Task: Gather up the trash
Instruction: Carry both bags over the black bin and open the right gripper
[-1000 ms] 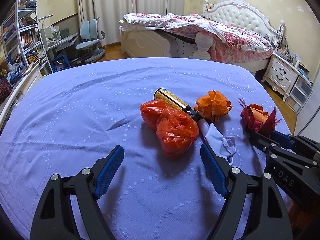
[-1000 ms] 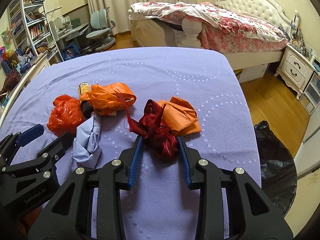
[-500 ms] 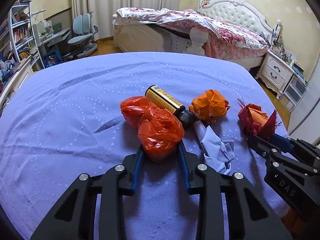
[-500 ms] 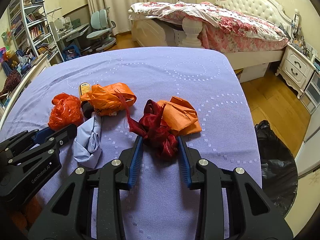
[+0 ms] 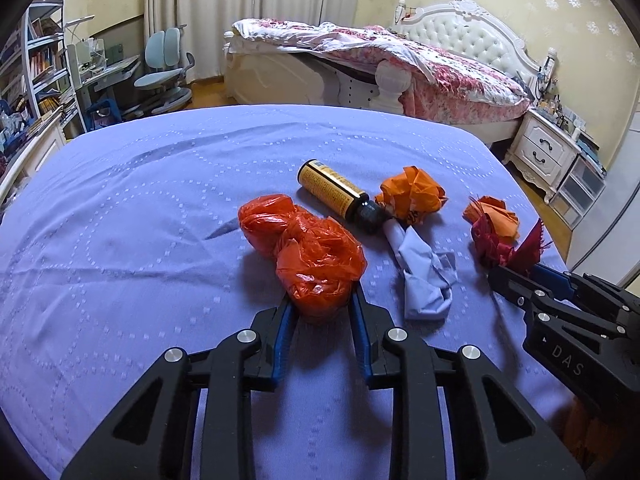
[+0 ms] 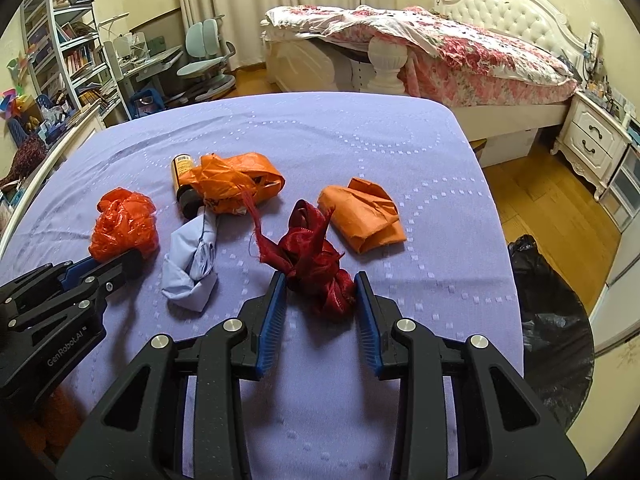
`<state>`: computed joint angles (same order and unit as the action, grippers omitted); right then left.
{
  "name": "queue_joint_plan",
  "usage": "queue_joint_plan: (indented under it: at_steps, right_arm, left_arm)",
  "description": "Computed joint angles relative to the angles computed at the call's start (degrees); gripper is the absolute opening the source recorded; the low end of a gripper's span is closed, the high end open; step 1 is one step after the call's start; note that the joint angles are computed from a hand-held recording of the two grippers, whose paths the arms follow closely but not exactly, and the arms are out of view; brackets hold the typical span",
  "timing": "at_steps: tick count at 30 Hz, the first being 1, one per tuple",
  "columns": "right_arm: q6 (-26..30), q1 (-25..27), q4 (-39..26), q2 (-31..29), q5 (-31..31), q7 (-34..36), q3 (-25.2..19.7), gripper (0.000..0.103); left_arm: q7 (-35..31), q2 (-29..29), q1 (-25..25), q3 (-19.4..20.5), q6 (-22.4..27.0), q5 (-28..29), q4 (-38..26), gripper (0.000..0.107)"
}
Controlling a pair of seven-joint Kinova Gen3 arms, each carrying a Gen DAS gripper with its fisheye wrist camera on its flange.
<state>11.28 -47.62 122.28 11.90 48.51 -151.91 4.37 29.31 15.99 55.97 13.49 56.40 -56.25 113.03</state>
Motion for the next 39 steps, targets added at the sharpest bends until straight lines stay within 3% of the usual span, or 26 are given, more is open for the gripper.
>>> queue_joint_plan:
  at_steps: [8, 17, 27, 39]
  right_arm:
    - [0.0, -2.2, 4.0, -3.4, 8.7, -9.6, 0.9, 0.034]
    - [2.6, 0.2, 9.7, -10.0, 20.1, -22.4, -3.2, 0.034]
    - [7.1, 8.4, 14.0, -16.6, 23.0, -27.5, -9.2, 0.034]
    - [6.0, 21.6, 16.6, -19.1, 24.5, -28.7, -11.6, 0.034]
  left_arm:
    - [1.0, 0.9, 3.5, 1.3, 4.6, -0.7, -1.5, 0.028]
    - [2.6, 1.9, 6.6, 1.9, 6.7, -2.5, -3.8, 0.028]
    - [-1.4, 5.4, 9.8, 0.9, 5.5, -6.7, -9.8, 0.028]
    - [-9.8, 10.9, 12.1, -3.0, 0.9, -9.3, -19.1, 0.028]
